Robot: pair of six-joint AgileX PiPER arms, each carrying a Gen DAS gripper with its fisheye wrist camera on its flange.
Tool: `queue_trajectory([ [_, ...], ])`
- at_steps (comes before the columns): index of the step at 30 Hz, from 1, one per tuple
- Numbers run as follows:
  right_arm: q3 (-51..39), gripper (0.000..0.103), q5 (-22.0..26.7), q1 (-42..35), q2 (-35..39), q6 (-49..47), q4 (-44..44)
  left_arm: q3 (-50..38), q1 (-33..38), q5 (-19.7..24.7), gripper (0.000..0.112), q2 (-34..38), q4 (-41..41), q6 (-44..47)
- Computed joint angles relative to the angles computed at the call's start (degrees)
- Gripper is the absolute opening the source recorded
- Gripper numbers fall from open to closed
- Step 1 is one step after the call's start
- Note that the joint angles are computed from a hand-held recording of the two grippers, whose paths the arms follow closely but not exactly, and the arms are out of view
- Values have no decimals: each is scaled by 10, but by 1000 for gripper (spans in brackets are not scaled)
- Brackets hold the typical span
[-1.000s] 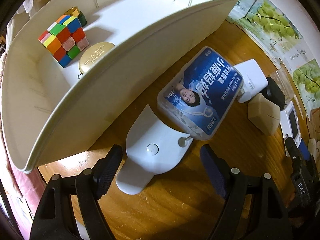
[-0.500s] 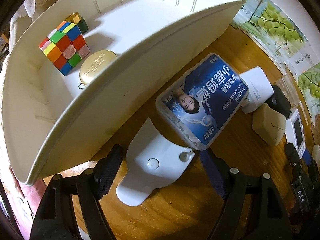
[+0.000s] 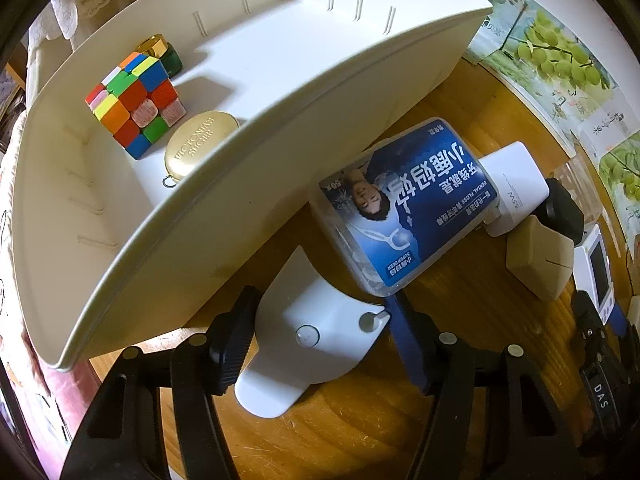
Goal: Organize rigid objects
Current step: 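Move the left tool to the white curved plastic piece while the right tool approaches the white console, then close the left tool on the white curved piece while the right tool grasps the white console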
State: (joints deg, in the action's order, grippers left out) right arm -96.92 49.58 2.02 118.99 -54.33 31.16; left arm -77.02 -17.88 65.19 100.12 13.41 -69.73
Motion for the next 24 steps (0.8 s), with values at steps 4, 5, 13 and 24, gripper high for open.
queue_trajectory([
  [4,-2,72,6,-2,-1,0,-5,-1,0,0,67,1,0,-1],
  [5,-1,71,6,-2,-2,0,-6,-2,1,0,67,2,0,1],
  [13,2,69,11,0,-7,13,-21,7,-12,-1,67,-4,-2,-7],
  [24,17,69,6,-4,-26,27,-47,53,-22,-33,67,-32,-10,-12],
])
